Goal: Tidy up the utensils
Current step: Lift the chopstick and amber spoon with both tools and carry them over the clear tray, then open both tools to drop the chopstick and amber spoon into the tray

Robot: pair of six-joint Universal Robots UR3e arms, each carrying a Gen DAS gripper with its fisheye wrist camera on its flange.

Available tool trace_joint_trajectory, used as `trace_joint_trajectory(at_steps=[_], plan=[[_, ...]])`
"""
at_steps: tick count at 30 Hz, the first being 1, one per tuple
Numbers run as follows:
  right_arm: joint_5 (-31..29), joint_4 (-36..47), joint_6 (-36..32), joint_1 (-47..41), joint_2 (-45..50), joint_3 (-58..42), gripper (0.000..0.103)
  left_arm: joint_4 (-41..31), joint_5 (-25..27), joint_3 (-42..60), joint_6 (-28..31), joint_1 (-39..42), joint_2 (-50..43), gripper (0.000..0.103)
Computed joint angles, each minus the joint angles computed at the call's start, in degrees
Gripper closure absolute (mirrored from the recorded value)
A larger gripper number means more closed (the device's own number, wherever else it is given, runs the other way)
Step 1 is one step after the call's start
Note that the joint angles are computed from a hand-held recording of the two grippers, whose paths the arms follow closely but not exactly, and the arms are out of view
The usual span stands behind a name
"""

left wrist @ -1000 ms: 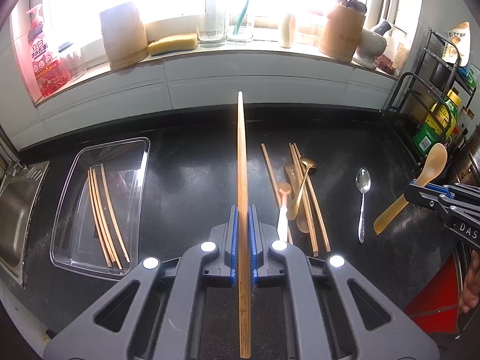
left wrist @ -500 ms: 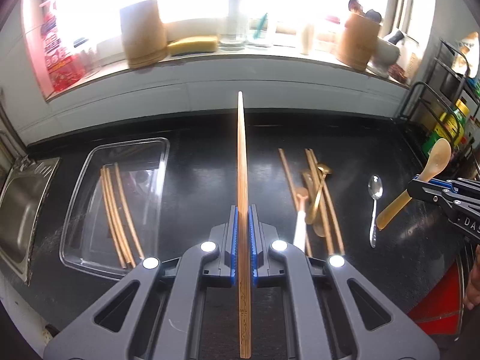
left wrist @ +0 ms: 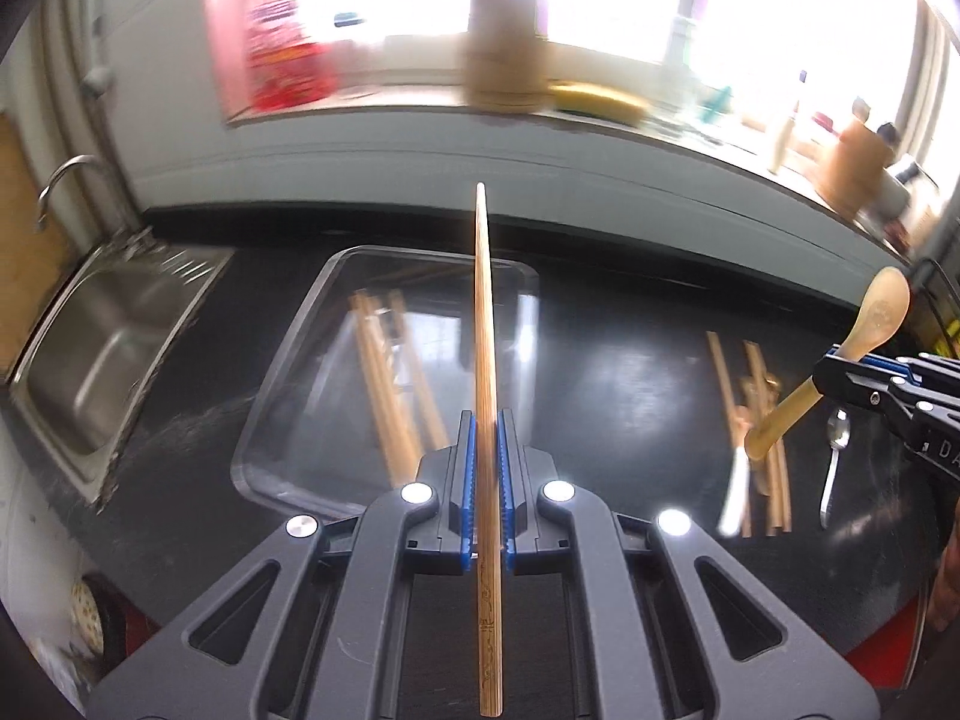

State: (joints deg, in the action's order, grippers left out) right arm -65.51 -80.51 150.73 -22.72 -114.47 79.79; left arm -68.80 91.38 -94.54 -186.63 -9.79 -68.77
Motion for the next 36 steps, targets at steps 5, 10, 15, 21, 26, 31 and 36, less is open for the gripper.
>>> trace_joint_trajectory(at_steps=[5, 10, 15, 21, 26, 31, 36], plan=[[-5.1, -9.6, 11.6, 17.6, 10.6, -4.1, 0.093, -4.0, -4.7, -4.3, 6.1, 12.0, 7.3, 0.097], [-7.8, -12.7, 16.9, 27.0, 19.0, -9.3, 0.093, -6.7, -8.8, -6.4, 10.5, 20.4, 10.7, 0.097], [-9.4, -12.9, 18.6, 31.4, 25.0, -14.0, 0.093, -6.6, -11.8, -7.5, 12.1, 24.7, 10.3, 0.097], [-8.8, -11.2, 17.8, 32.0, 29.9, -18.2, 0.093, -3.8, -12.8, -6.9, 10.1, 23.8, 5.5, 0.097], [-7.9, -8.6, 16.9, 31.9, 36.6, -23.8, 0.093, -1.4, -13.9, -6.4, 8.5, 23.5, 0.6, 0.097], [-6.5, -4.1, 16.5, 31.9, 45.2, -32.1, 0.093, 1.2, -15.7, -5.9, 6.7, 24.3, -4.1, 0.097], [-5.9, 0.9, 15.5, 31.8, 54.0, -42.4, 0.093, 3.1, -16.9, -4.1, 5.1, 23.8, -10.2, 0.097]])
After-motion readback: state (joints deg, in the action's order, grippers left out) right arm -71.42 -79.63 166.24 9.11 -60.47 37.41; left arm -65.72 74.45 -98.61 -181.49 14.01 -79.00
